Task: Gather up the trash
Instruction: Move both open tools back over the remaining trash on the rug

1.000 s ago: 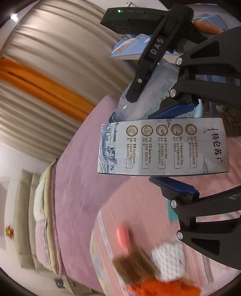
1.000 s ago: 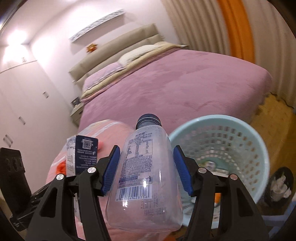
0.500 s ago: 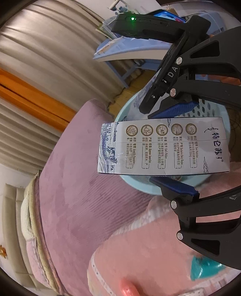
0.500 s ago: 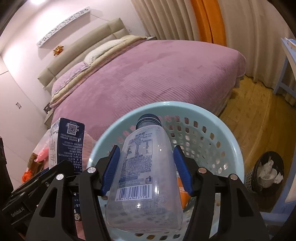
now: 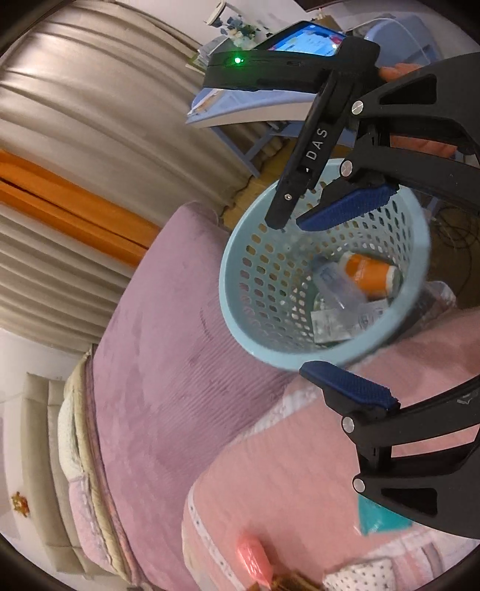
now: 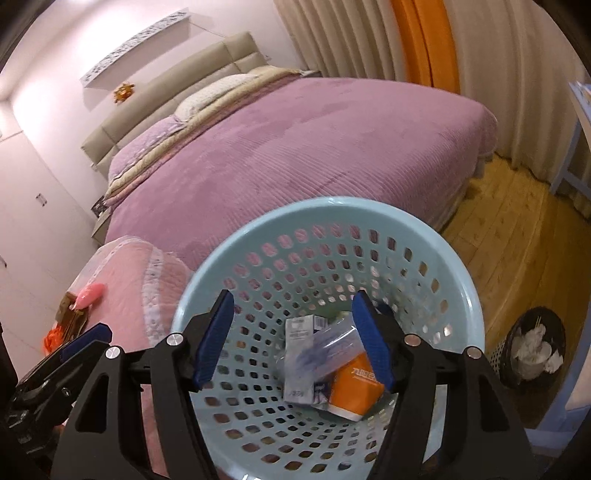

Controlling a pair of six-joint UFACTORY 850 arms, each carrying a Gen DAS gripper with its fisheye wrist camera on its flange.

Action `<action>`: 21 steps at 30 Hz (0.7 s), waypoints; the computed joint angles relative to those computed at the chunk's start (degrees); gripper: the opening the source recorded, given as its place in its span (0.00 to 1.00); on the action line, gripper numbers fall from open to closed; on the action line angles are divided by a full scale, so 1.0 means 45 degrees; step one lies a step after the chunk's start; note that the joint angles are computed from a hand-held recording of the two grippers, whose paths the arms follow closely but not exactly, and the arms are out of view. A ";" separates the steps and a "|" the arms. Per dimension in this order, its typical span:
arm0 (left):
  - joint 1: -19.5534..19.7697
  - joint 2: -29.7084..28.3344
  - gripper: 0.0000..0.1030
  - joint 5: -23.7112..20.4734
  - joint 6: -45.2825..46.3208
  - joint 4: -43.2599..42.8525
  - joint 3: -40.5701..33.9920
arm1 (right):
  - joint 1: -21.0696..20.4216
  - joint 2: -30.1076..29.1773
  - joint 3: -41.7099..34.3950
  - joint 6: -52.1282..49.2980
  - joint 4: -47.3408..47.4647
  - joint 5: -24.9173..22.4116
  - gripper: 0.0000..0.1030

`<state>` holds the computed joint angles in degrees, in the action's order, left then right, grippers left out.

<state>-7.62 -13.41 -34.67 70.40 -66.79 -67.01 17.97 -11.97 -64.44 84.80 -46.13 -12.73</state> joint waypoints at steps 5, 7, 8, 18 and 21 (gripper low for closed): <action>0.0593 0.0545 0.69 -0.0233 0.0368 -0.0604 0.0418 | 0.0721 0.0141 -0.0299 0.0891 -0.1523 -0.0141 0.61; 0.0985 0.0917 0.69 -0.0386 0.0780 -0.0980 0.0701 | 0.0993 0.0153 -0.0451 0.1227 -0.2120 -0.0177 0.61; 0.1182 0.1150 0.69 -0.0353 0.1085 -0.1194 0.0883 | 0.1200 0.0170 -0.0556 0.1426 -0.2553 -0.0174 0.61; 0.3377 0.2437 0.69 -0.0752 0.2297 -0.2666 0.1643 | 0.2390 -0.0266 -0.1566 0.1001 -0.3187 -0.0086 0.61; 0.4074 0.2638 0.69 -0.0651 0.2476 -0.2989 0.1817 | 0.2710 -0.0614 -0.2064 -0.0174 -0.2263 -0.0126 0.61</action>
<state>10.72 -1.53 -37.60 81.54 -80.24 -58.83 30.17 -14.74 -73.72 84.01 -56.31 -13.30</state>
